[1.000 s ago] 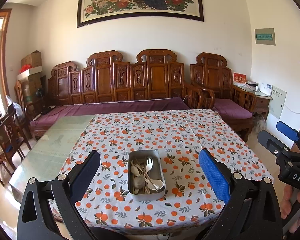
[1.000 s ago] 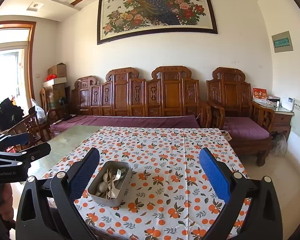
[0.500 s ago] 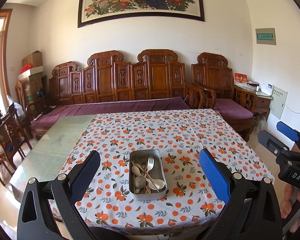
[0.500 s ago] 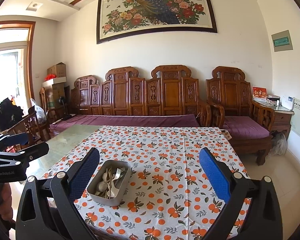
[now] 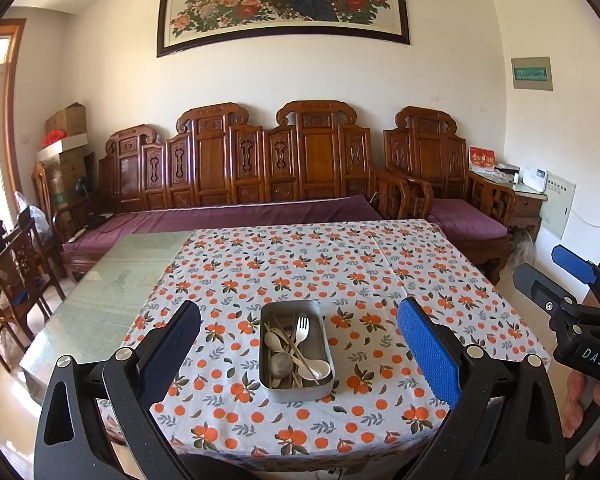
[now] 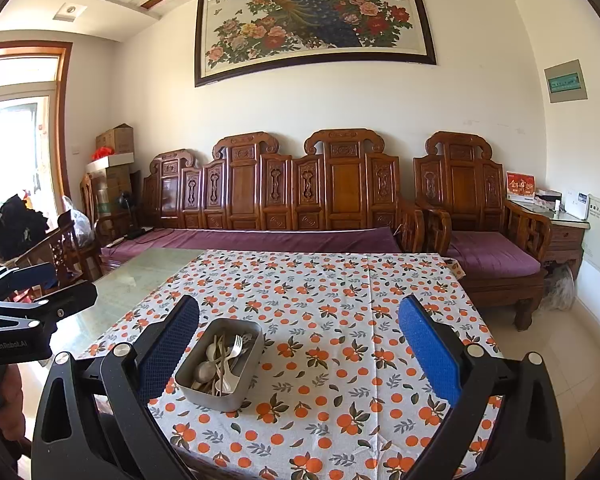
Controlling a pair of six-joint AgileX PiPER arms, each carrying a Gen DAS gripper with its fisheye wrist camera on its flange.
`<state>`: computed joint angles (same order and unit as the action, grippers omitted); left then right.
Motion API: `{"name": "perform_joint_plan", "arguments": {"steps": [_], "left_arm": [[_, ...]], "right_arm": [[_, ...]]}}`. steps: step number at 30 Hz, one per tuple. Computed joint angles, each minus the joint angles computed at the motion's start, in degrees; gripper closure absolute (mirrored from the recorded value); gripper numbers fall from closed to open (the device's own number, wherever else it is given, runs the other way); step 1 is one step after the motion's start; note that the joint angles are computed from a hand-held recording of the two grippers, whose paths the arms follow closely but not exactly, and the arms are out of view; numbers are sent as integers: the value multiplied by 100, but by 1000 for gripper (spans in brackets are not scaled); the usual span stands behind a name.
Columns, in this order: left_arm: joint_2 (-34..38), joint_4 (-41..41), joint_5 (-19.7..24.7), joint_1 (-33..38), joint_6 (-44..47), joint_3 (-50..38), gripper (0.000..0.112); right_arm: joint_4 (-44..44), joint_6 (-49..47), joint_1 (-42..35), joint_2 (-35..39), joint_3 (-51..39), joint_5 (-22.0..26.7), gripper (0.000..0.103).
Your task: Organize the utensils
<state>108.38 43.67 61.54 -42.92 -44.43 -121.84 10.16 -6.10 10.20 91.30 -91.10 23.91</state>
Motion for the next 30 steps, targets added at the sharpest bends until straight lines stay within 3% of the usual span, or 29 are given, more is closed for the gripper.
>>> {"name": "perform_joint_plan", "arguments": {"steps": [30], "left_arm": [[5, 19, -9, -5, -5, -36, 17]], "right_arm": [[25, -11, -6, 1, -2, 2, 3]]}}
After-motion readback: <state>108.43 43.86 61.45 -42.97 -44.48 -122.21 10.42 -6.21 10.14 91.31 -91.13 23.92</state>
